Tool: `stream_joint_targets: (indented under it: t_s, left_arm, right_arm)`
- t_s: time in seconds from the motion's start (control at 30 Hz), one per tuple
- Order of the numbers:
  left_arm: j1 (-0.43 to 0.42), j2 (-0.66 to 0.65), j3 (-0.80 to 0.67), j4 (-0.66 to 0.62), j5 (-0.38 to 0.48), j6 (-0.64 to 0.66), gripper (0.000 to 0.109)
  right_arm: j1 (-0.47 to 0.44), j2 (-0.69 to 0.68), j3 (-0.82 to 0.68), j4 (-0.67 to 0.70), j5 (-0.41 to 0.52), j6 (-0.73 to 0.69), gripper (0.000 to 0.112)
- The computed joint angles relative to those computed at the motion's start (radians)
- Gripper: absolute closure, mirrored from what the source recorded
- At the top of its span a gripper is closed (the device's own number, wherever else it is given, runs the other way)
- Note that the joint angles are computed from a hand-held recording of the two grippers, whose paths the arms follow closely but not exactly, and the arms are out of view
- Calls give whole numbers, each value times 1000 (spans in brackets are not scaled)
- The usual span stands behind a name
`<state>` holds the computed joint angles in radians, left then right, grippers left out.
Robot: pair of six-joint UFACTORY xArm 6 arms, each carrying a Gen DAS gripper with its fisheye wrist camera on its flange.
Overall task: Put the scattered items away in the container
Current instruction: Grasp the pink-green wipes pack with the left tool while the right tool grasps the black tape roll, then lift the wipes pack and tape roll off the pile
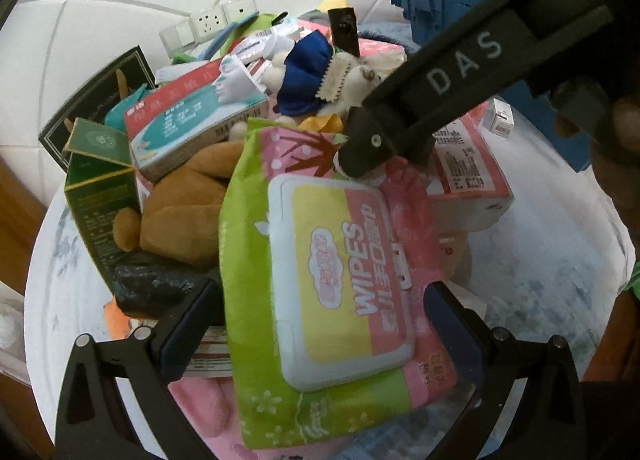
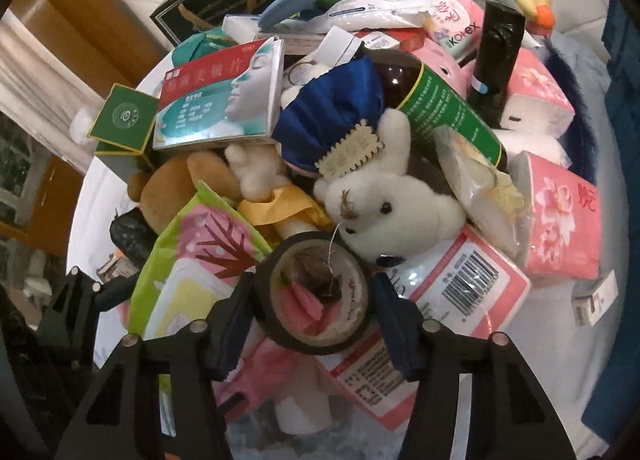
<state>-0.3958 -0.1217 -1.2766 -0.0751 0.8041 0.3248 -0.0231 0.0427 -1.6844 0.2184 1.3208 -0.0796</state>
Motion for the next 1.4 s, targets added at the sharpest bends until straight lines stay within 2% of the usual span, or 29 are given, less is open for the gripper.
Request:
stream_joint_targets:
  t_s: [0.23, 0.33, 0.53, 0.77, 1.03, 1.4]
  left_arm:
    - [-36, 23, -14, 31, 4, -11, 7]
    - [-23, 41, -52, -51, 47, -8, 36]
    - [-10, 17, -49, -120, 96, 14, 48]
    - [10, -37, -24, -132, 132, -36, 49]
    - [25, -115, -6, -86, 144, -108, 49]
    - [61, -164, -86, -12, 197, -190, 49]
  right_arm:
    - [-4, -23, 24, -7, -6, 11, 56]
    - [-14, -30, 24, -1, 5, 13, 56]
    - [-28, -51, 34, -1, 27, 5, 56]
    - [-38, -74, 22, 5, 45, -1, 56]
    - [-31, -79, -34, 9, 71, -4, 56]
    - [-15, -85, -141, 11, 127, -3, 56]
